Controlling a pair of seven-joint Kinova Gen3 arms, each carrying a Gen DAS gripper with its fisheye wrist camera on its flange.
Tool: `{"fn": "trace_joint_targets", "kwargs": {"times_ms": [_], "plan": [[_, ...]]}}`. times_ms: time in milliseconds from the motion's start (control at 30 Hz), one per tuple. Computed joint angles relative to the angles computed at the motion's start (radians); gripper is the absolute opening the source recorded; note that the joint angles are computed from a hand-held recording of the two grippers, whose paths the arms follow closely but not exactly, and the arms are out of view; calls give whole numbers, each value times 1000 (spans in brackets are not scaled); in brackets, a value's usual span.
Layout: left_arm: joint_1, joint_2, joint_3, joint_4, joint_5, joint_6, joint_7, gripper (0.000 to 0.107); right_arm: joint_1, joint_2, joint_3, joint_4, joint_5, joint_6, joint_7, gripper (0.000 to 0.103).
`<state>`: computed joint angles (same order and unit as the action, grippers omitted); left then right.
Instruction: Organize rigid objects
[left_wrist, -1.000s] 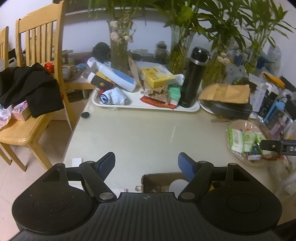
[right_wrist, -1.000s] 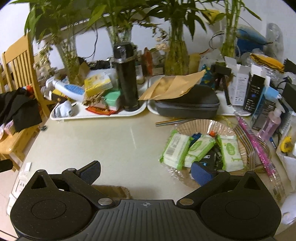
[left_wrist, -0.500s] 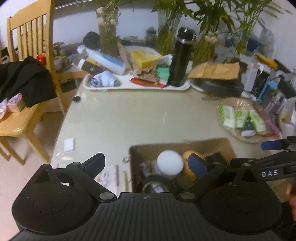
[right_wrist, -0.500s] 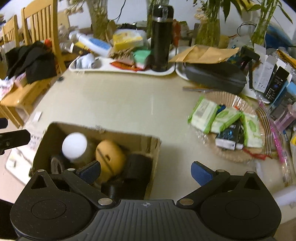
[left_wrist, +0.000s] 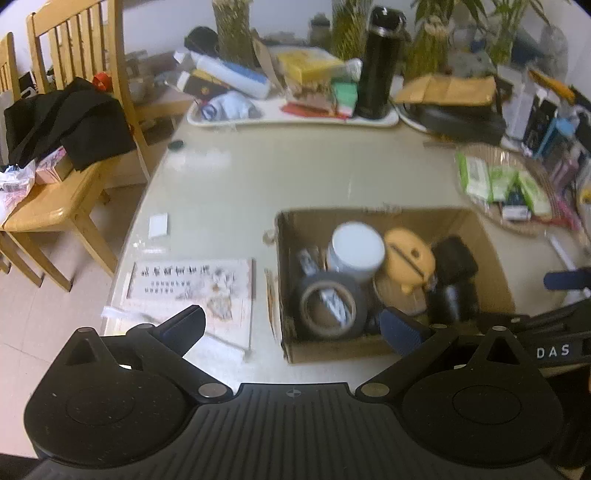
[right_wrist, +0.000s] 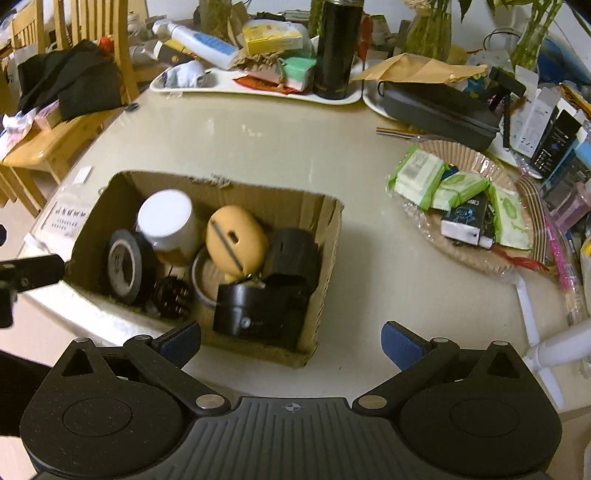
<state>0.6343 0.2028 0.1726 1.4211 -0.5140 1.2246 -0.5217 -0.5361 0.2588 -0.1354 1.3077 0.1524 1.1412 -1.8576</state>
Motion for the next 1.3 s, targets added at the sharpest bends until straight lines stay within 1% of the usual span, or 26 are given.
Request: {"fn": "trace_joint_targets", "kwargs": {"times_ms": [67,167,233,300,467,533,733,1300], "plan": [[-6,-1,6,0,24,1,-25,103,-3,-4,-3,6,-1,8,2,103],[1,5,9,-3,34,19,-25,103,-8,-5,-5,10,2,28,3,103],[1,19,11,-20,54,46,-47,103,-11,-5,-6,13,2,40,2,103],[-6,46,11,-51,88,91,-89,103,-15,-1,-6,13,6,58,-1,103],[-5,77,-7,-82,127,142,-128,103,-24,26,-7,-3,10,109,5,103],[-3,78,-13,-85,130,147,-131,103,-29,37,-6,-11,12,123,10,103],[10,90,-19,-103,121,162,-143,103,-32,40,-4,-15,8,124,23,103],[15,85,-23,-100,114,150,-146,103,-36,40,-2,-22,9,123,27,103]]}}
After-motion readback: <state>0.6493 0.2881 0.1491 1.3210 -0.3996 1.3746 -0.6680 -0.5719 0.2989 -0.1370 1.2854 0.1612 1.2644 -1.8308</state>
